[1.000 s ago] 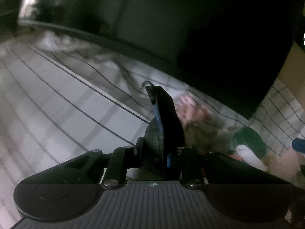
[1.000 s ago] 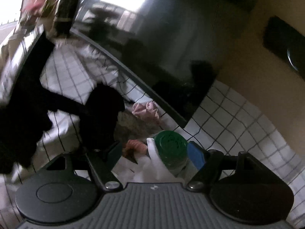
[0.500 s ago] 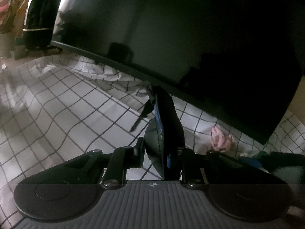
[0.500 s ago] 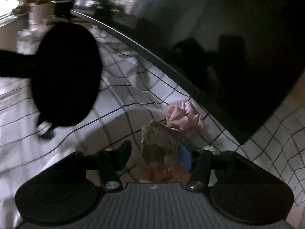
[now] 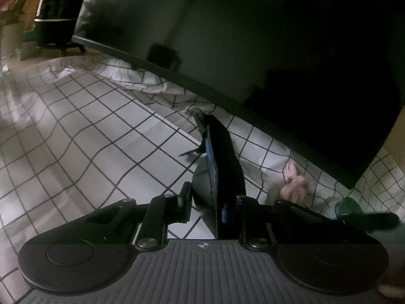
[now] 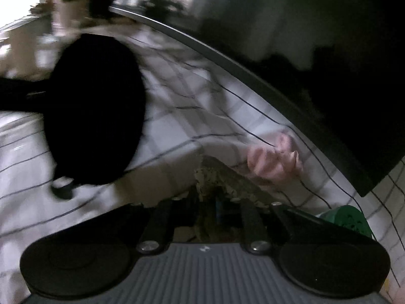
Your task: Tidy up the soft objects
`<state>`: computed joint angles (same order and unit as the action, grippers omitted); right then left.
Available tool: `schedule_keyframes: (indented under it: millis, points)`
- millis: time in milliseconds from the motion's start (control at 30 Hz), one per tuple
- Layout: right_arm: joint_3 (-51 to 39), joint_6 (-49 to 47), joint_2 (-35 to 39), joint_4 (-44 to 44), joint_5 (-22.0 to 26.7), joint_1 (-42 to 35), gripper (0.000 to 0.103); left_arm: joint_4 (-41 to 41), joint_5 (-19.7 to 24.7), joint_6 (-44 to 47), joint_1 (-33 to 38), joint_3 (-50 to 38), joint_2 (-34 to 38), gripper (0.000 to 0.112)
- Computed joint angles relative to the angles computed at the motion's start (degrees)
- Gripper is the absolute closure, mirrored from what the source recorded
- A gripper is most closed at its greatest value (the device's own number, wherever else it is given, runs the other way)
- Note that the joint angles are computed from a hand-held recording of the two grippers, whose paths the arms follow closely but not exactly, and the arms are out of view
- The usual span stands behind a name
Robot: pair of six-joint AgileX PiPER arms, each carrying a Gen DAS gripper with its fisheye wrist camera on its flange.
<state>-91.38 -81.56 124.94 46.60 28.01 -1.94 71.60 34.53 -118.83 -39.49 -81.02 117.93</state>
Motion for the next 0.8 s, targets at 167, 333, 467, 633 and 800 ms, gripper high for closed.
schedule_keyframes:
  millis: [167, 333, 467, 633, 800]
  points:
    - [10.23, -19.37, -5.63, 12.81, 2.02, -4.06, 0.083, -0.55, 0.67, 0.46, -0.29, -0.61, 0.50, 0.088]
    - [7.22, -5.01, -3.74, 4.18, -0.61, -3.41, 0.055, -2.25, 1.56, 2.45, -0.42, -1.60, 0.88, 0.088]
    - [-0.56, 7.09, 0.28, -2.55, 6.98, -3.96, 0.050, -4.98, 1.92, 5.81, 0.01, -2.84, 1.59, 0.087]
    - [-1.40, 4.85, 2.29, -2.13, 3.37, -1.57, 0.050, -7.10, 1.35, 6.75, 0.95, -3.45, 2.29, 0.086]
    - [-7.32, 13.46, 3.98, -7.53, 9.80, -2.15, 0.081, -4.90, -0.23, 5.41, 1.54, -3.00, 2.47, 0.086]
